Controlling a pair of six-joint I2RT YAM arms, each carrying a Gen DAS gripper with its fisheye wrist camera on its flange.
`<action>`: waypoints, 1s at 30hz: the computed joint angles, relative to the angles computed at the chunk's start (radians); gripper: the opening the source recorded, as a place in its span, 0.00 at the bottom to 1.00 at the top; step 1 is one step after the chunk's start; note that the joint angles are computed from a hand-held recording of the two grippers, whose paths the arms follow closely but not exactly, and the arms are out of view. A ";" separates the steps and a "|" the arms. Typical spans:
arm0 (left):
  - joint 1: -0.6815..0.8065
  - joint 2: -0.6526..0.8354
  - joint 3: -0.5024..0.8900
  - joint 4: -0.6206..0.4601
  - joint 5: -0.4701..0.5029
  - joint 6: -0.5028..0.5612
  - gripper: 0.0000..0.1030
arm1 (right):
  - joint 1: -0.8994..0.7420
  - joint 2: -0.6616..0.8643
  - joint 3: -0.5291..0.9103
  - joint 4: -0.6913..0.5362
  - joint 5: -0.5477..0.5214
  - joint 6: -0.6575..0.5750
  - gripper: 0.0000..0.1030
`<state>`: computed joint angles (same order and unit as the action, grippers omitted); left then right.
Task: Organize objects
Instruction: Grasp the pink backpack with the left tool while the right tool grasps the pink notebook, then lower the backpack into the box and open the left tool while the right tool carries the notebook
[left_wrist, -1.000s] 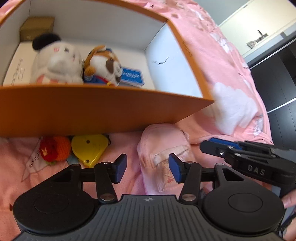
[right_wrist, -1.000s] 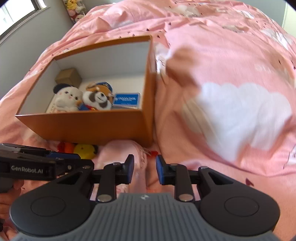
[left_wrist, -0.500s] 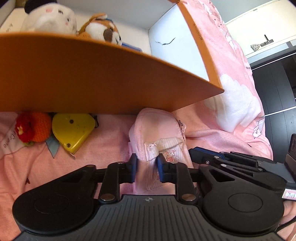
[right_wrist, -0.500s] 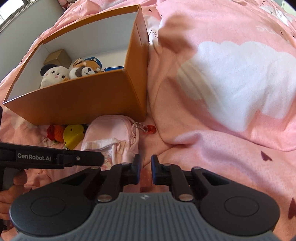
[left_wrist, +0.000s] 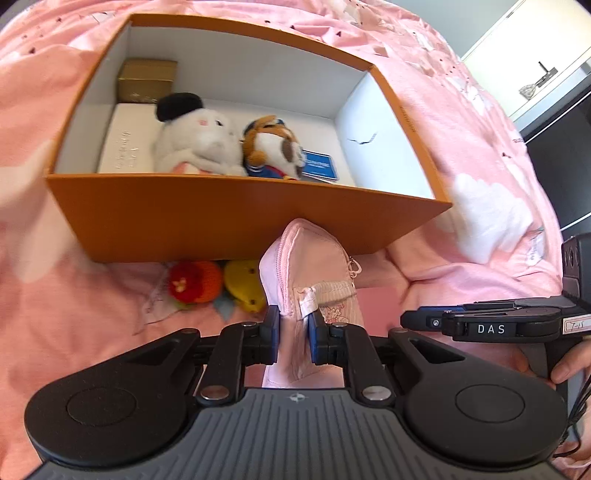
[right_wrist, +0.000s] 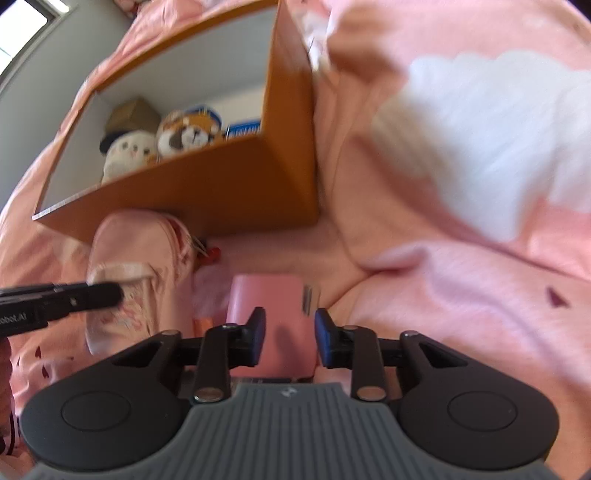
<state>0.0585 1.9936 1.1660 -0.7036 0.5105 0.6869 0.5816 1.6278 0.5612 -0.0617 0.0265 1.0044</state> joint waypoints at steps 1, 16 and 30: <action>0.004 0.001 -0.002 0.009 -0.006 -0.006 0.17 | -0.004 0.032 0.015 0.004 -0.020 -0.007 0.32; 0.048 -0.010 -0.019 0.025 0.028 -0.003 0.17 | -0.090 0.219 0.040 0.161 -0.210 -0.056 0.35; 0.088 -0.090 -0.031 -0.031 0.116 0.074 0.17 | 0.141 -0.031 0.211 -0.260 0.227 -0.271 0.21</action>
<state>0.1468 1.9035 1.1355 -0.7350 0.6264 0.7614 0.7226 1.5969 0.7717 -0.3213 0.2531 0.7337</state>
